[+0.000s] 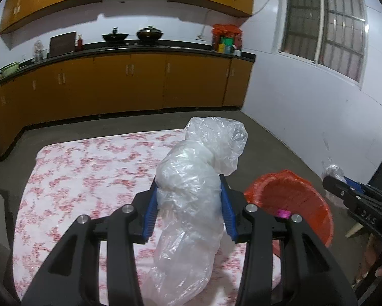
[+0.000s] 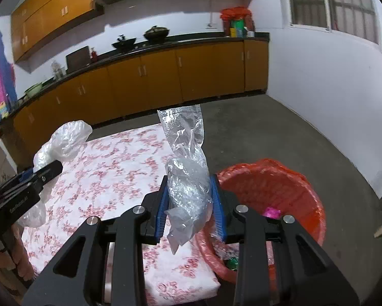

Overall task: Collect trash
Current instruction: 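Carry the bubble wrap and clear plastic bag over the basket with both grippers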

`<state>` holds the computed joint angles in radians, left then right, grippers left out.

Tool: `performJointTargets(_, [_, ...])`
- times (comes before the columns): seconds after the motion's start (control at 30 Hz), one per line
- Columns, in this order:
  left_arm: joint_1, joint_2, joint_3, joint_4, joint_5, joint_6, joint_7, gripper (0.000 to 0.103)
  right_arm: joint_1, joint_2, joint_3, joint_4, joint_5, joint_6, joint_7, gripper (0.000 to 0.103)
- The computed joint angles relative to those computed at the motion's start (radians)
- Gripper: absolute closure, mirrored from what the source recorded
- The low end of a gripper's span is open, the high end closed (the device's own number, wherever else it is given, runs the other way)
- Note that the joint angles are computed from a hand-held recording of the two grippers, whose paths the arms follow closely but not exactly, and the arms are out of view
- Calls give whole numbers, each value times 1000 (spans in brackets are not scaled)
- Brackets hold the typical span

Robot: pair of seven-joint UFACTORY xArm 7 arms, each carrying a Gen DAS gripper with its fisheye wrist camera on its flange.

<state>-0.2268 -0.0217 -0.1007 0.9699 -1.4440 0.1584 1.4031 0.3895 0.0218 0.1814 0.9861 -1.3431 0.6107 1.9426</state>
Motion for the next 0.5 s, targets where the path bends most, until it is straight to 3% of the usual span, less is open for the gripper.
performJointTargets(0.3, [-51,-3,-32,-9,50,46,-53,60,-39,-102,11,-129,22,23,55,71])
performJointTargets(0.5, [-77,18,-49,9,12,120,5,60,-80,-159,25,-197,46,30,79,71])
